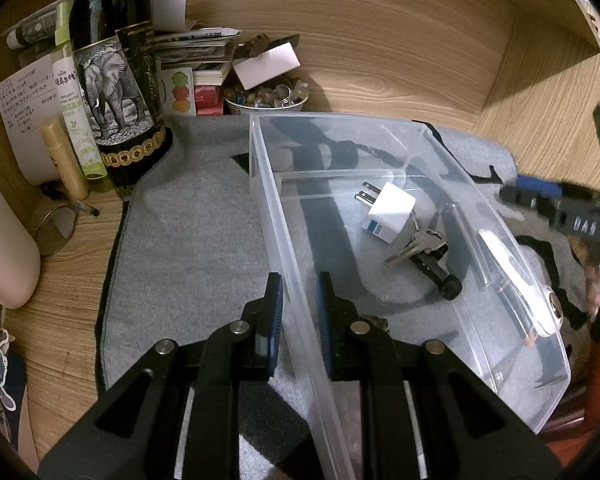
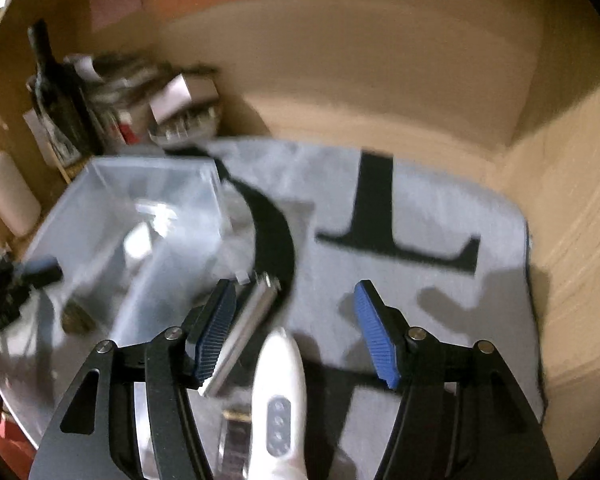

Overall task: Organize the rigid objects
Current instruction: 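Move the right gripper to the white handheld massager and grasp it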

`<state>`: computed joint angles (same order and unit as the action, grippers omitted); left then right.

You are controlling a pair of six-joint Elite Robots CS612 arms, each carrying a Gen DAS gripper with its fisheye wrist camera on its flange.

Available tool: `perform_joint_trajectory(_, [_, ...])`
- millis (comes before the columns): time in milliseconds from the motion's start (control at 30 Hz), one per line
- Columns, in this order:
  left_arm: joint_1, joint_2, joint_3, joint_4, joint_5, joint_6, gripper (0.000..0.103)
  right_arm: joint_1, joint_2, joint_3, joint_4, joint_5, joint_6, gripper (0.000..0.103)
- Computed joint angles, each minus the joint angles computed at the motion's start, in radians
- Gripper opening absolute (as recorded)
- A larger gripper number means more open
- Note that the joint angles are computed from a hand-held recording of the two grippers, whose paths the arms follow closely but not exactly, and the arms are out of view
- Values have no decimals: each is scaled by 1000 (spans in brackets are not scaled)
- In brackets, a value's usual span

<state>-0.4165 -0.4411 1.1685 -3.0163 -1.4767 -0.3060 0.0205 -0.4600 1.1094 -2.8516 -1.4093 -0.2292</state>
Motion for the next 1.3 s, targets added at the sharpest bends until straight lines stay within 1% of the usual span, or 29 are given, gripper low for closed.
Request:
perform_joint_trajectory(167, [0,0,1,-1,0,0,17,-11,-26,66,31,6,29,58])
perform_joint_trajectory(333, [0,0,4,-7,-1,-1,17,-16,-44,115,26,16,64,58])
perform_joint_trajectory(533, [0,0,5,-7,-1,1,17,-18,-66,169,20,-6,61,58])
perform_joint_trajectory(633, [-1,-2,8,-8,-1,4,17,-17,-72,188,2,-48,52,54])
perform_joint_trajectory(667, [0,-2,8,-9,-2,2,17,-17,-69,185,1,-58,51,50])
perform_joint_trajectory(700, [0,-2,8,-10,-2,2,17,-16,-67,183,0,-77,46,43])
perform_joint_trajectory(733, [0,-2,9,-11,-2,1,17,-17,-64,180,-2,-94,49,39])
perform_joint_trajectory(767, [0,0,5,-9,0,2,17,-19,-62,179,-11,-101,59,38])
perform_joint_trajectory(867, [0,0,5,-8,0,2,17,-27,-55,172,-31,-90,101,38])
perform_joint_trajectory(933, [0,0,5,-8,0,2,17,-25,-49,172,-59,-99,107,37])
perform_joint_trajectory(1033, [0,0,5,-9,0,2,17,-14,-38,162,-96,-129,97,37])
perform_joint_trajectory(1200, [0,0,5,-9,-2,1,17,-13,-30,140,-98,-107,85,37])
perform_joint_trajectory(1300, [0,0,5,-8,-1,2,17,-10,-30,131,-124,-111,77,37])
